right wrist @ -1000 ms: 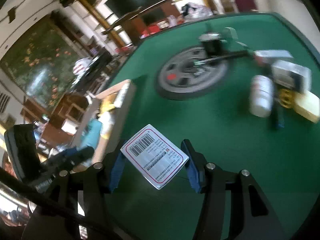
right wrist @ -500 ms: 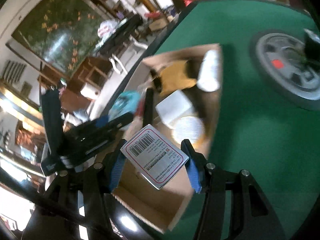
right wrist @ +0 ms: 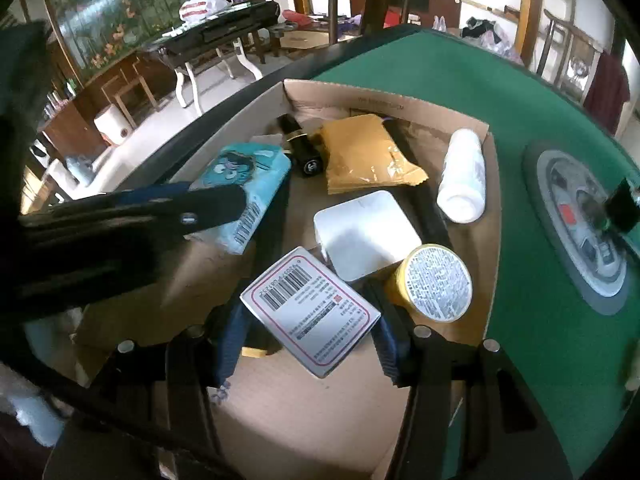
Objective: Organize objects
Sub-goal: 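Carry the snack bag and label card into the box and release both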
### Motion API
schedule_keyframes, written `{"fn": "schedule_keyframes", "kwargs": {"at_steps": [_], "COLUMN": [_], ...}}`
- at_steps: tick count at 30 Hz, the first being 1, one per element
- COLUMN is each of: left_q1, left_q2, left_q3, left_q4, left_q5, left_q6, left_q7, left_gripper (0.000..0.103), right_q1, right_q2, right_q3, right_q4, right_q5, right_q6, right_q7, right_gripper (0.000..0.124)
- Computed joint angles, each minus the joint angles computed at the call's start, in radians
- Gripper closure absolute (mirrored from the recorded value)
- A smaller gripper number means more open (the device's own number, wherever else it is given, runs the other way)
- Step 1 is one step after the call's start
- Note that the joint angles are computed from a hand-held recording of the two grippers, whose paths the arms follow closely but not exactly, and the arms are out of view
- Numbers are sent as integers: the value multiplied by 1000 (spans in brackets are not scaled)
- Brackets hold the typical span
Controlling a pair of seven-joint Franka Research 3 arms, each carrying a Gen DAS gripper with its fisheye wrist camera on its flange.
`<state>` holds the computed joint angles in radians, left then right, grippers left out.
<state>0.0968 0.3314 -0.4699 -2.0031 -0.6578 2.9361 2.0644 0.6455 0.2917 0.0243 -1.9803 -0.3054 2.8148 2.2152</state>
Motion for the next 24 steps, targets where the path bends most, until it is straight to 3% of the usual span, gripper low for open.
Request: {"fn": "schedule_keyframes", "kwargs": {"at_steps": [2,4,8,11,13,15,18,21,24], "left_q1": [81,130,221,220,205,184,152,119,84], "left_q2": [-25,-40,-84,-118,-144,-168,-219,-290,-387], "left_q3": [-95,-152,-251,-249,-241,-223,-198,-169,-134], "left_q4": [-32,-41,-54,-65,-76,-87,-109,-151,-207], "left_q5": [-144,-289,-654,-822,-920,-948,-1001,-1003,-994], "left_q6": [49,67,84,87,91,79,54,4,-46], "left_q7": [116,224,492,597,662,678,706,678,652], "left_gripper": [41,41,39,39,39,39,39,39,39], "right_q1": [-11,-20,-55,-23,54,94,58,-6,-88], "right_q2": [-8,-24,-88,-122,-151,-179,-223,-277,-327], "right_q3": [8,16,45,-4,-111,-170,-159,-105,-59], "right_q4": [-9,-28,-124,-180,-214,-244,-286,-339,-353], "right_q5": [20,38,120,98,-4,-85,-114,-73,-230], "right_q6": [-2,20,159,270,317,345,379,417,406], "right_q7": [-15,-22,-63,-5,123,225,283,261,400], "right_gripper": [70,70,69,64,62,62,62,62,62]}}
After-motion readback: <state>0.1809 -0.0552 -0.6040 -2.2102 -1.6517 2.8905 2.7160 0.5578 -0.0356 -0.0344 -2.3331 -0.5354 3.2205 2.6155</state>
